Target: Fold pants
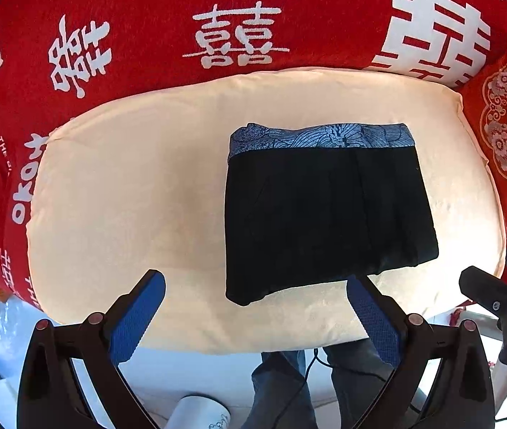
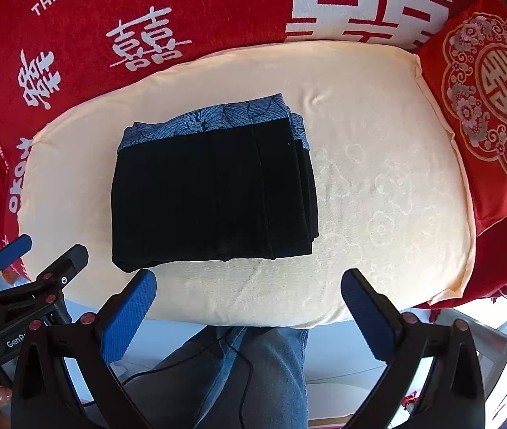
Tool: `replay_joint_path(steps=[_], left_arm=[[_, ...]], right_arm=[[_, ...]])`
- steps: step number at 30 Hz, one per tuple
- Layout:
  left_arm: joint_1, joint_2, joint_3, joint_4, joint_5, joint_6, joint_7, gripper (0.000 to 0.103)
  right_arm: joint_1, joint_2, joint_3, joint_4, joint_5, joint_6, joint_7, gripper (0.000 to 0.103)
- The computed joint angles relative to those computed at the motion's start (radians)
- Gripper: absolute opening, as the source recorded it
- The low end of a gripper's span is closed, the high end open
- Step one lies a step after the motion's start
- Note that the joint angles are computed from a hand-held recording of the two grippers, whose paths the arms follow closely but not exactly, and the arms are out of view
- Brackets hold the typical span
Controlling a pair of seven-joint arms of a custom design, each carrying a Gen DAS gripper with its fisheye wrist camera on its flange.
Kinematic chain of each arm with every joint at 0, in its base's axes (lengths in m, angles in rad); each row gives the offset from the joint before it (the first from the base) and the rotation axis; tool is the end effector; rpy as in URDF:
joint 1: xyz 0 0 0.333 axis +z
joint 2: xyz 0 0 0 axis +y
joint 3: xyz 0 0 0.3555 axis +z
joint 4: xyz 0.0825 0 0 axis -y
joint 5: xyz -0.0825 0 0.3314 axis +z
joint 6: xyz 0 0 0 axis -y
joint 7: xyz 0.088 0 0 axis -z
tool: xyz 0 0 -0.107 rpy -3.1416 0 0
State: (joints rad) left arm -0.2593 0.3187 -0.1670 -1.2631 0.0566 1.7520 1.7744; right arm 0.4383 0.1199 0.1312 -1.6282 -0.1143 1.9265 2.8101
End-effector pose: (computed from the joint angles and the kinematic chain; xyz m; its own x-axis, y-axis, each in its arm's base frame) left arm 0.5802 -0.2350 0.6351 -0.5798 -0.8138 -0.0395 -0.7988 0.5773 -0.1690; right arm 0.4874 0.2969 0.6100 -0.5850 -0.7996 -0.1357 -0.7858 0.6002 -0.1490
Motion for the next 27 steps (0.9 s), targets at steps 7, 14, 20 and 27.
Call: replay_joint_path(steps=[7,14,20,27], left_arm=[[0.001,-0.005,0.0,-0.005,0.003,0.0,0.002,0.102],[-0.001,-0.009,-0.001,-0.008,0.005,-0.001,-0.004,0.102],[0.001,-0.01,-0.001,-0.007,0.002,0.001,-0.002,0.102],[0.005,-0.017,-0.001,-0.021,-0.004,0.022,-0.007,0.102]], right_arm=[[0.005,0.008,0.001,0.014,-0.004,-0.018,-0.002,0.103],[0.009,0.012,0.001,0.026,-0.015,-0.036,-0.001,0.103],[0.013,0.027,0.001,0.052,-0.023,-0.061,-0.012,0.103],[0.016,0.038,-0.001,0.07,-0.024,-0.074,-0.018,0.103]])
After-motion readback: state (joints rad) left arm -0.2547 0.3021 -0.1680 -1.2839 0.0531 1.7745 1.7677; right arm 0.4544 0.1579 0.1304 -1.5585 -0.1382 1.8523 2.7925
